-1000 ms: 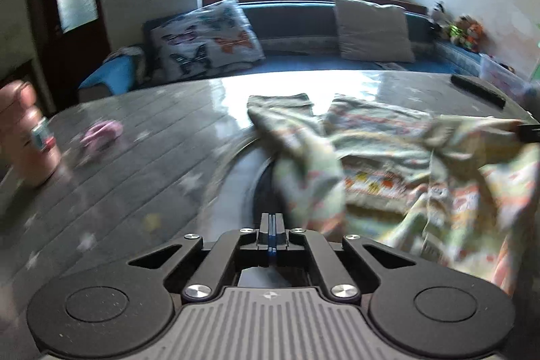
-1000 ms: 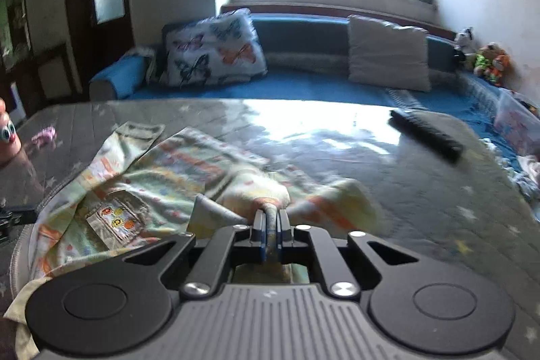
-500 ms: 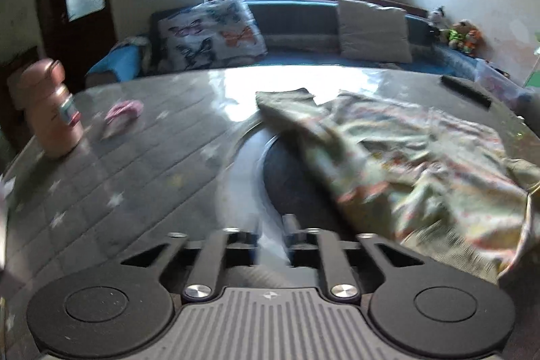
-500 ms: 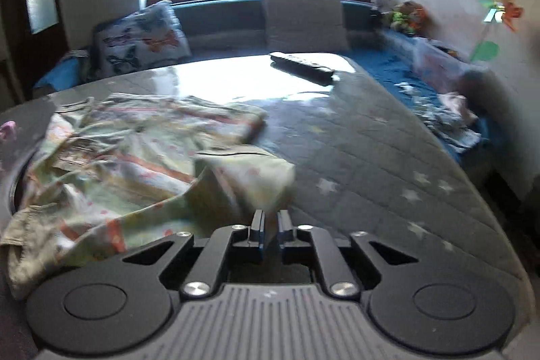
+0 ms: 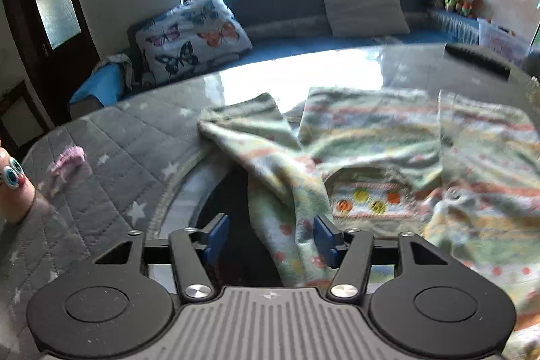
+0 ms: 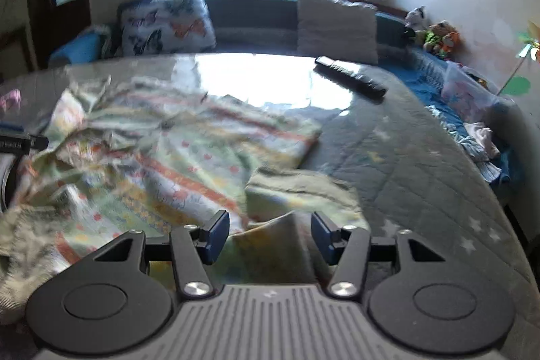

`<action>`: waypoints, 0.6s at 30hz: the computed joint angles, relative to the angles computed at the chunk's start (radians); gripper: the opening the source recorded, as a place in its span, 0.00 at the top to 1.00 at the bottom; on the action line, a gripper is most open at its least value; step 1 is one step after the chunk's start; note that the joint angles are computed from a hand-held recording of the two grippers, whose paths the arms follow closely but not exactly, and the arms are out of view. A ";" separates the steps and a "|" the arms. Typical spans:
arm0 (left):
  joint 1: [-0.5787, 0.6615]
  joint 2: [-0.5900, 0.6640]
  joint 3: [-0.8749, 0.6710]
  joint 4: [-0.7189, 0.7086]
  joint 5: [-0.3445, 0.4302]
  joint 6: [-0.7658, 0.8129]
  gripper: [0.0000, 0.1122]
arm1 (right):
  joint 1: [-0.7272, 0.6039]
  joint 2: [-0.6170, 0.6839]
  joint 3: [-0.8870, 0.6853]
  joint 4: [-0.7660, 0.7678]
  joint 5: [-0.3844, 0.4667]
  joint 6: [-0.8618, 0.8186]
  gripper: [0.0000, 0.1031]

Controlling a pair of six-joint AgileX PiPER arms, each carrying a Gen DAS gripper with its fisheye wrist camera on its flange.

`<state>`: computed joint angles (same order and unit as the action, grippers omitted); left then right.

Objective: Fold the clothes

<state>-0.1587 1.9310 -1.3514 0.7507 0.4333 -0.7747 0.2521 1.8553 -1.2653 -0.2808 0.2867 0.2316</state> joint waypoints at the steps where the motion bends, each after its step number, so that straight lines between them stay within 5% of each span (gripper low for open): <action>1: 0.011 0.002 0.004 -0.041 -0.014 0.043 0.70 | 0.003 0.015 -0.010 0.002 0.007 -0.007 0.62; 2: 0.023 -0.002 0.015 -0.092 -0.037 0.092 0.79 | -0.001 0.017 -0.004 0.031 0.002 -0.036 0.67; 4: 0.032 -0.024 0.053 -0.081 -0.073 0.082 0.91 | -0.011 0.002 0.025 0.089 -0.018 -0.084 0.93; 11: 0.060 -0.184 0.231 0.072 -0.104 -0.161 0.98 | -0.068 -0.206 0.241 -0.077 -0.116 0.115 0.96; 18: 0.063 -0.541 0.599 0.159 -0.080 -0.332 1.00 | -0.187 -0.449 0.471 0.072 -0.106 0.024 0.97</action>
<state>-0.0960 1.3904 -0.7528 0.9096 0.3533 -1.1068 0.0656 1.4064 -0.7942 -0.2088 0.1808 0.2561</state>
